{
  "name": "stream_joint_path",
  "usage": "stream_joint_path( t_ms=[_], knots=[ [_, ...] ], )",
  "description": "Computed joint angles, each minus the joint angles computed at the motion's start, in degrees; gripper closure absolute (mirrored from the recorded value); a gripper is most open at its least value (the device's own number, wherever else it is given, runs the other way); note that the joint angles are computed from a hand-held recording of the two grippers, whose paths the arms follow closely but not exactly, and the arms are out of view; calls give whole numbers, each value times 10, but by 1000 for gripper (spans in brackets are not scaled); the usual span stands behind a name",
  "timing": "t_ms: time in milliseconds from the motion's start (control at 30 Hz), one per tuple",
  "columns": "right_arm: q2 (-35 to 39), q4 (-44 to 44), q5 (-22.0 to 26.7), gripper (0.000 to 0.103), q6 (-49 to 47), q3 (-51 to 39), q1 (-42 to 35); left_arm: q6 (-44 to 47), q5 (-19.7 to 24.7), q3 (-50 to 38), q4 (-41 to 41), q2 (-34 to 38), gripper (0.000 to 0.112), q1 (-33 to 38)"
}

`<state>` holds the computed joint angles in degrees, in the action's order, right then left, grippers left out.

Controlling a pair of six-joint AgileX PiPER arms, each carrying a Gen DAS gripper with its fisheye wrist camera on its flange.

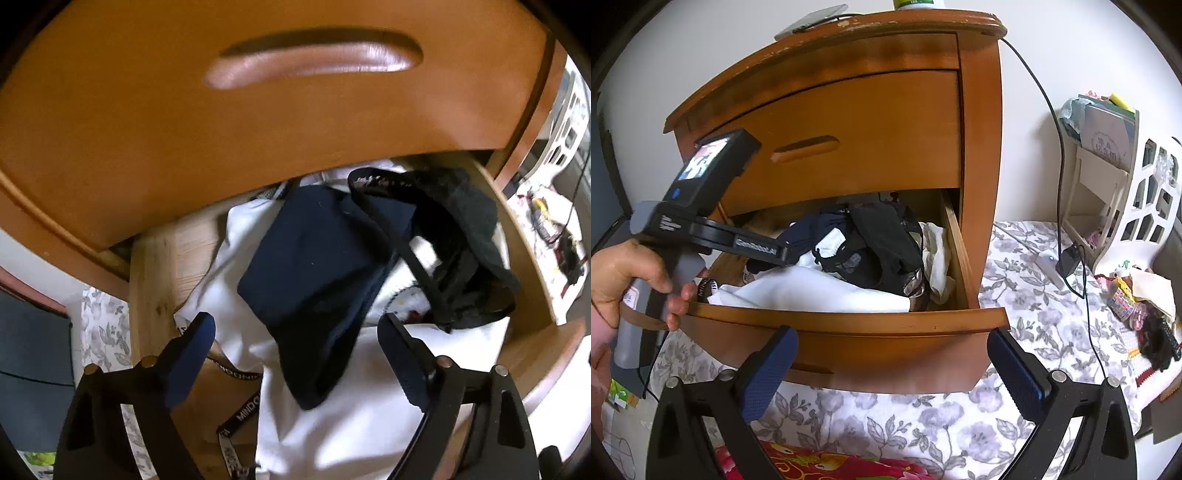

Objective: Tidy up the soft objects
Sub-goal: 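Reach the left tool into the drawer and grasp the navy sock, then lift the navy sock out of the drawer with the left tool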

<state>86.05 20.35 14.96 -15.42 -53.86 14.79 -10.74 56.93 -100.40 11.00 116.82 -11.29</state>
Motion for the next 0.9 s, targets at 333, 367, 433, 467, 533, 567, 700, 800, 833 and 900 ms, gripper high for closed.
stream_joint_path(
  t_ms=[333,367,433,467,533,567,700,800,833,900],
  knots=[
    [15,18,4,0,-14,-9,-8,55,2,-14,-66,14,74,28],
    [15,18,4,0,-15,-10,-8,57,-7,-4,-70,8,77,32],
    [16,13,6,0,-10,-11,-7,60,-23,13,-82,-4,89,40],
    [17,12,6,0,-9,-11,-7,59,-31,22,-83,-13,90,43],
    [15,8,6,0,-6,-10,-6,55,-49,46,-80,-31,95,48],
    [14,3,6,0,-2,-9,-5,43,-58,52,-72,-35,96,43],
    [7,-11,10,0,10,-6,0,27,-84,91,-72,-65,98,51],
    [-1,-18,13,0,17,-3,2,14,-102,136,-64,-105,98,53],
    [-4,-24,14,0,23,-2,4,15,-105,147,-61,-114,98,53],
    [-11,-34,16,0,34,1,6,17,-107,168,-51,-129,99,54]
  ],
)
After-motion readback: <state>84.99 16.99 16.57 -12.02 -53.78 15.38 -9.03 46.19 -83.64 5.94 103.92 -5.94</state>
